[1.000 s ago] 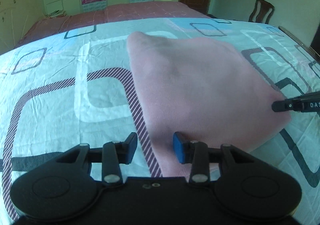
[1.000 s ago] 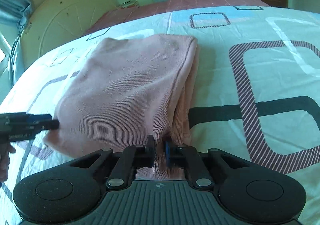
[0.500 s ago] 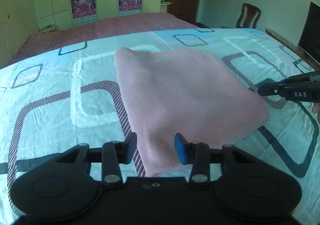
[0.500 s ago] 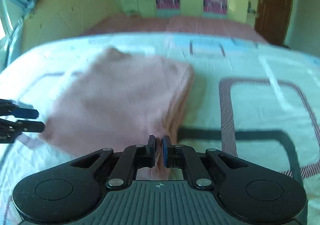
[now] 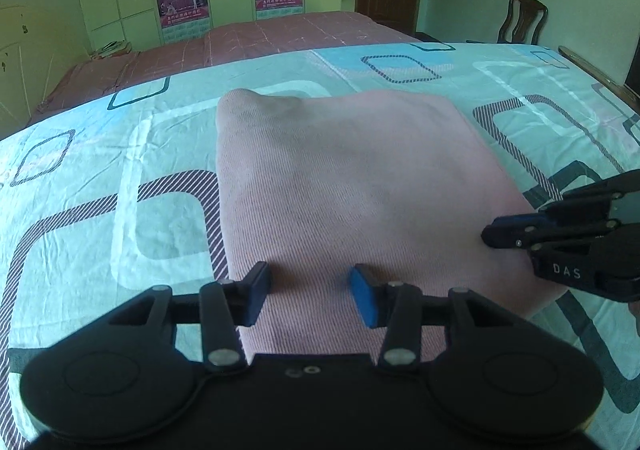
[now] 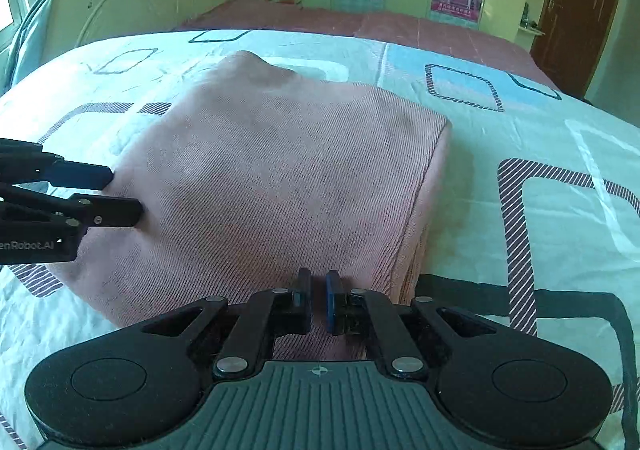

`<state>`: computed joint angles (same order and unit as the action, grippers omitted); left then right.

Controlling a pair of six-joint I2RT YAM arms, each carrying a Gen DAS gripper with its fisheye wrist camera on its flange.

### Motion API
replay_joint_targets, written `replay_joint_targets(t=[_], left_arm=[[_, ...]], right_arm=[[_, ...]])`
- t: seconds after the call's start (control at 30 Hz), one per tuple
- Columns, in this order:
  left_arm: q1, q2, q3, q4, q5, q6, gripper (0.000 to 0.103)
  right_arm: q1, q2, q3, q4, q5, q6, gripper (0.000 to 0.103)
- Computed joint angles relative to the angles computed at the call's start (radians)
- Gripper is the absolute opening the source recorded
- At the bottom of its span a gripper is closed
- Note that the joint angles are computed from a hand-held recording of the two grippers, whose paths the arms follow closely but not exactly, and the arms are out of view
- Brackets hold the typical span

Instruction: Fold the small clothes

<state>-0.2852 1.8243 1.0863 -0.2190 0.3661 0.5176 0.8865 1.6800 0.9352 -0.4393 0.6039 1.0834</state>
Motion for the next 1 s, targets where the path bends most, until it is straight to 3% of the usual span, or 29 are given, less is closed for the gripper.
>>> replay_joint_targets(t=[0.17,0.23,0.3,0.37,0.4,0.5,0.6,0.67,0.7,0.8,0.9,0.97,1.0], left_arm=[[-0.006,-0.017,0.004,-0.021,-0.023,0.017,0.042],[0.011,-0.042,0.013,-0.043,0.014,-0.006,0.042],[0.026,-0.05,0.038,-0.071,0.065,-0.053,0.048],[0.014,-0.041,0.056,-0.061,0.066,-0.074,0.066],[0.0,-0.035,0.059,-0.035,0.045,-0.084,0.068],[-0.028,0.025,0.125,-0.013,0.016,-0.115,0.065],[-0.04,0.121,0.239,-0.089,0.026,-0.132,0.059],[-0.058,0.213,0.345,-0.215,-0.003,-0.103,0.06],[-0.062,0.224,0.345,-0.21,-0.01,-0.083,0.062],[-0.05,0.186,0.309,-0.188,0.006,-0.064,0.064],[-0.008,0.123,0.234,-0.117,0.023,-0.04,0.077],[0.023,0.114,0.223,-0.11,0.023,-0.016,0.082],[0.034,0.124,0.238,-0.126,0.024,-0.012,0.083]], right_arm=[[0.022,0.004,0.052,-0.079,0.037,0.037,0.005],[0.039,-0.022,0.048,-0.067,0.08,0.051,0.005],[0.041,-0.03,0.056,-0.064,0.116,0.045,0.005],[0.031,-0.026,0.063,-0.054,0.123,0.038,0.005],[0.011,-0.023,0.07,-0.05,0.117,0.024,0.005],[-0.048,-0.037,0.046,0.014,0.105,-0.022,0.005],[-0.125,-0.045,0.007,0.091,0.039,-0.068,0.006],[-0.159,-0.011,0.007,0.095,-0.016,-0.089,0.041],[-0.166,0.0,-0.008,0.125,-0.037,-0.118,0.062],[-0.14,-0.047,-0.057,0.157,0.002,-0.131,0.062],[-0.098,-0.211,-0.197,0.22,0.089,-0.026,0.062],[-0.118,-0.342,-0.323,0.279,0.037,0.038,0.062],[-0.153,-0.428,-0.412,0.347,-0.039,0.069,0.062]])
